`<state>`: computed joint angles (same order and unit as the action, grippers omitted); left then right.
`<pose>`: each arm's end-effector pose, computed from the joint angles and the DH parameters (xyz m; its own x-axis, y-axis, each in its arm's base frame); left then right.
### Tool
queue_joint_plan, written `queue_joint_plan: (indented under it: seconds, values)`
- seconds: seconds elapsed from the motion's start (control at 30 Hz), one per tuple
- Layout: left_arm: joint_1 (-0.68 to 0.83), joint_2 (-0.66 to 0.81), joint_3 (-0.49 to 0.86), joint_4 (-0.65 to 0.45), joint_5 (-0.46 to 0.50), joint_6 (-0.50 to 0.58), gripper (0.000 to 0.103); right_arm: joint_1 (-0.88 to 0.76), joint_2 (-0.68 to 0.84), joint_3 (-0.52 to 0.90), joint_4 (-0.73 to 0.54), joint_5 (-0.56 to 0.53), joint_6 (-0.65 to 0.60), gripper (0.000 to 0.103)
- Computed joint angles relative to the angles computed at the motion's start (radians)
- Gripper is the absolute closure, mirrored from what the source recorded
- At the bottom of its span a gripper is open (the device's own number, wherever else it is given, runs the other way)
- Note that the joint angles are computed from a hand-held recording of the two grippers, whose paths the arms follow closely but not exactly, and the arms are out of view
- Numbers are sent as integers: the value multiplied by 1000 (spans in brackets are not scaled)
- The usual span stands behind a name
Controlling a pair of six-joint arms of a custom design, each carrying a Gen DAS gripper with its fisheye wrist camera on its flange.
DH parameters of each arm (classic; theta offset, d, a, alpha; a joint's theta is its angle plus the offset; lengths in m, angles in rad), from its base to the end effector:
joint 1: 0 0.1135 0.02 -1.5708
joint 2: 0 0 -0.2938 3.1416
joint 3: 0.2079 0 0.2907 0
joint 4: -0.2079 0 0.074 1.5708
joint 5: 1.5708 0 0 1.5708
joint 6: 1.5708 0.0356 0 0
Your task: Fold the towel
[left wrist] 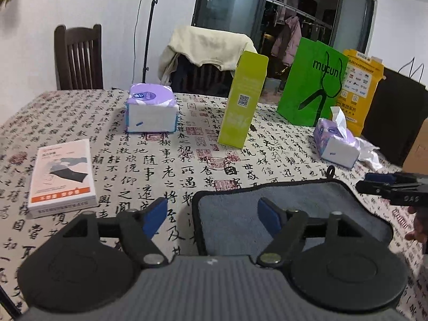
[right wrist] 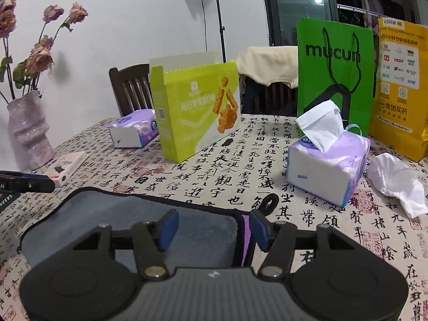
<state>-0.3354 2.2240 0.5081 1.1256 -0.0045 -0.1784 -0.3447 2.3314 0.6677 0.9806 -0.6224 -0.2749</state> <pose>0.2907 -0.1012 -0.0043 -0.5750 0.0125 -0.8180 0.2272 0.9630 -0.1450 0.3230 -0.0939 -0.0274 -0.5308 -0.0438 -0.8464 -0.3066 0.9409 0.1436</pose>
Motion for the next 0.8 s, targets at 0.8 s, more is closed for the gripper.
queue_joint_plan:
  seconds: [0.8]
  values:
    - [-185,120,-197,383,-269,3,0,-55,68,-267,421,-18,-71,0]
